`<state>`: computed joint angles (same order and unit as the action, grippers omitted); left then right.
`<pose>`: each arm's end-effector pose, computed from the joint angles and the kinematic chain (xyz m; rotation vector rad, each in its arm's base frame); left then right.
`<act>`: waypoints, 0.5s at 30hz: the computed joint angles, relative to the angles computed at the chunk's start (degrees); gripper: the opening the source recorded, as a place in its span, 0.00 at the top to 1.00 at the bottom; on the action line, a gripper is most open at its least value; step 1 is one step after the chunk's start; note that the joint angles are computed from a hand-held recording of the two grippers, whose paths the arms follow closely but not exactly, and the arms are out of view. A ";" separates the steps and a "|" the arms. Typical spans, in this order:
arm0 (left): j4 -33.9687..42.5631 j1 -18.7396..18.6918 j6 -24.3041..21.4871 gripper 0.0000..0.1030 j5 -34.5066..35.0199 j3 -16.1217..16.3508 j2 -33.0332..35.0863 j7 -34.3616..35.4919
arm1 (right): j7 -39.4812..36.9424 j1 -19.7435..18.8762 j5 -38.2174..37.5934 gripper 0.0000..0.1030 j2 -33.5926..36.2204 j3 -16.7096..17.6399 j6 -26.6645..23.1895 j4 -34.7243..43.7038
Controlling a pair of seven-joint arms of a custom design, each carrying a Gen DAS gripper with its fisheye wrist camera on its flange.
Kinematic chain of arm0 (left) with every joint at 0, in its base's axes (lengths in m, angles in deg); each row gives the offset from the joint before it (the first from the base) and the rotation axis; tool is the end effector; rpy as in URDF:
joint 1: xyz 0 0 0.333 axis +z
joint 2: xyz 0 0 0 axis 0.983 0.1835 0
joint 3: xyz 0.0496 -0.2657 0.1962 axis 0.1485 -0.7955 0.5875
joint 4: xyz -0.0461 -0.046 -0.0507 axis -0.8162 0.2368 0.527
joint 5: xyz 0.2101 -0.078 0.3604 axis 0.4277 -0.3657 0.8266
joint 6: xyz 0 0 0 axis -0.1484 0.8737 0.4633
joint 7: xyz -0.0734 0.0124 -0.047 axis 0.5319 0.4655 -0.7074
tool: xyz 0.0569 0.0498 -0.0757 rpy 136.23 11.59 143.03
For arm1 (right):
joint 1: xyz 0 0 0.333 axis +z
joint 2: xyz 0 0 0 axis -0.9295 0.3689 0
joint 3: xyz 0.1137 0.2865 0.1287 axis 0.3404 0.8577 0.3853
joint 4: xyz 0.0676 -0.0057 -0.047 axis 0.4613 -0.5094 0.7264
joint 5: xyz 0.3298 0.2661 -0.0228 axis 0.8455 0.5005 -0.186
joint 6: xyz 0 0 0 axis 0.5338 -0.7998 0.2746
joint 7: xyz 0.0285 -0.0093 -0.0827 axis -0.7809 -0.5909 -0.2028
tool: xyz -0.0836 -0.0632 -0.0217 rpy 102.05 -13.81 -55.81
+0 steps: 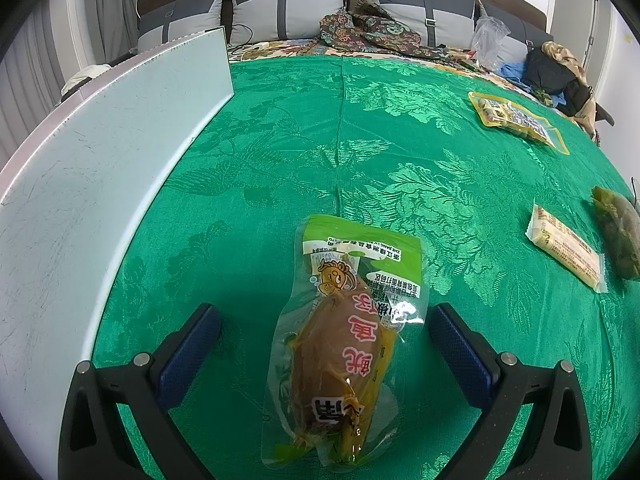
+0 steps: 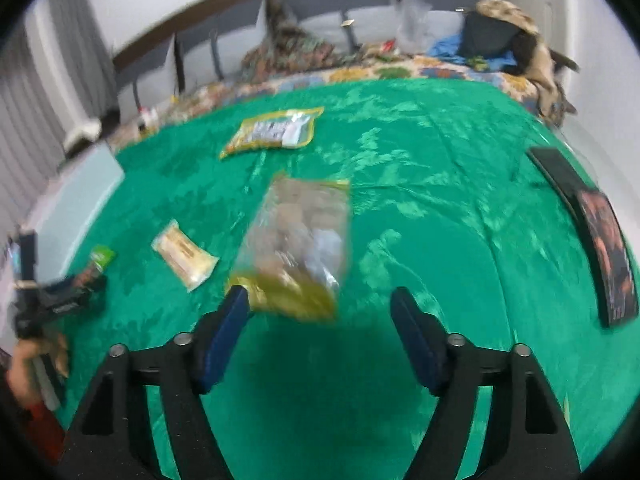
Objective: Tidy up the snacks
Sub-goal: 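Grasp the clear bag of round brown snacks with the right gripper and lift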
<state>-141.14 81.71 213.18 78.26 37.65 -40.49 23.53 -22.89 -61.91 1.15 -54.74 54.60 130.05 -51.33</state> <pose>0.6862 -0.0196 0.4457 -2.0666 1.5752 -0.5171 0.6959 0.0924 0.5183 -1.8172 1.5324 -0.3454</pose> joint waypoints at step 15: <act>-0.06 0.03 0.03 0.00 -0.03 -0.03 -0.04 0.00 | 22.73 4.93 -15.20 0.25 11.35 -3.07 -12.64 20.19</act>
